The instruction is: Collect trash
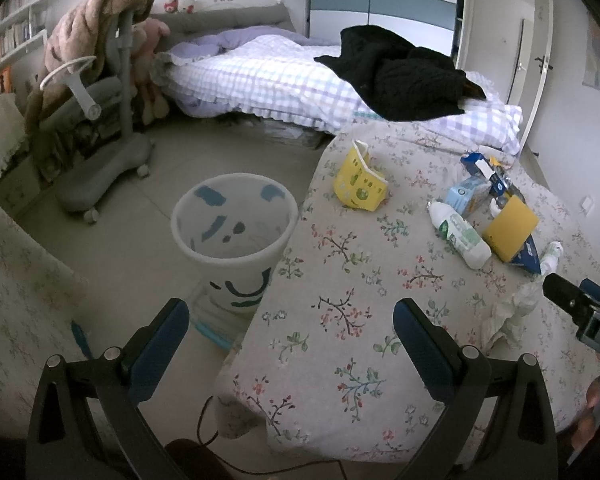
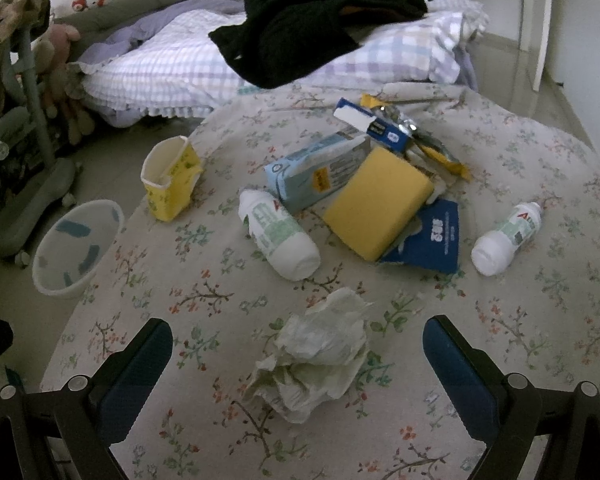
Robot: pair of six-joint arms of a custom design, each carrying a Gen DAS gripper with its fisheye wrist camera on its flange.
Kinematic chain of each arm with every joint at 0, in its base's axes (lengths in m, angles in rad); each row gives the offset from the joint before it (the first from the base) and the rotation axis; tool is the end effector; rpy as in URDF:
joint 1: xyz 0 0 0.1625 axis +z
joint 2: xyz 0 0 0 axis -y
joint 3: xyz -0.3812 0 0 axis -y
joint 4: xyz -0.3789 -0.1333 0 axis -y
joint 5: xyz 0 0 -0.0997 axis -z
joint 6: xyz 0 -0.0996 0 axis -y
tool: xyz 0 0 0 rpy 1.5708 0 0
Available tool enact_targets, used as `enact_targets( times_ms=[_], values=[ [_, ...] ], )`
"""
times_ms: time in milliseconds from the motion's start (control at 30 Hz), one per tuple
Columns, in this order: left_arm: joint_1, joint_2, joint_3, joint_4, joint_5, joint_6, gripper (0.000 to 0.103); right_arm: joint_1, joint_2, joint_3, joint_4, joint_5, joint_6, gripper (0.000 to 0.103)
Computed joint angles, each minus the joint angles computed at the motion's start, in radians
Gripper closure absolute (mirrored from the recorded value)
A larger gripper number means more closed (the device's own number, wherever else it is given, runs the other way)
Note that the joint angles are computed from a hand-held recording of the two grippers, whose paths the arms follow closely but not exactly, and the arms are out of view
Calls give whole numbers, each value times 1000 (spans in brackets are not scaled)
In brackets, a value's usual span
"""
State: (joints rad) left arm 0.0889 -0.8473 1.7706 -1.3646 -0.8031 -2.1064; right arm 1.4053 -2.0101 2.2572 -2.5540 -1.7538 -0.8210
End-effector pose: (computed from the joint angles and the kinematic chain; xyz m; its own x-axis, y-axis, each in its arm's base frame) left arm -0.4389 -0.2424 0.0252 -0.6525 -0.4268 -0.6262 0.2658 0.6449 -0.7166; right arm 0.0568 -0.3592 0.4092 -0.7366 -0.3424 0.5833 -0.6118 0.7049 -0.3589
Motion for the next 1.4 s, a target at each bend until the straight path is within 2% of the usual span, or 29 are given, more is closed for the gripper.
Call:
enact_targets(
  times_ms=[233,400,467,600,667,800,1000,1033,1100,1133,1200,1233,1300,1400],
  values=[
    [4,-9,3,-12,1,14,0,39,23,-38,14,-36,50,0],
    [26,-23,-21,7,15,37,0,131,75,-114,83,-173,120,0],
    [43,-29,-46,34,22,60,0,171,106,-171,146,-234,146,0],
    [84,-72,-46,-46,13,203,0,210,174,-302,250,-289,204,0],
    [115,-91,-55,-97,-19,293,0,220,217,-358,231,-322,229,0],
    [161,-107,-73,-152,-34,395,0,200,325,-474,211,-362,258,0],
    [255,-120,-20,-365,18,534,0,87,475,-618,282,-348,353,0],
    [273,-118,-5,-418,32,563,0,63,491,-631,288,-334,374,0],
    [315,-107,21,-530,62,621,1,6,508,-650,309,-258,413,0],
    [337,-98,17,-569,55,649,6,-18,521,-660,328,-238,440,2],
    [382,-76,14,-694,35,748,14,-11,571,-718,432,-283,525,5],
    [396,-62,10,-739,42,783,14,-7,587,-739,473,-267,539,5],
    [425,-30,-6,-813,43,853,15,9,597,-745,472,-217,511,5],
    [459,4,-27,-879,26,916,24,38,601,-727,447,-202,467,5]
  ],
)
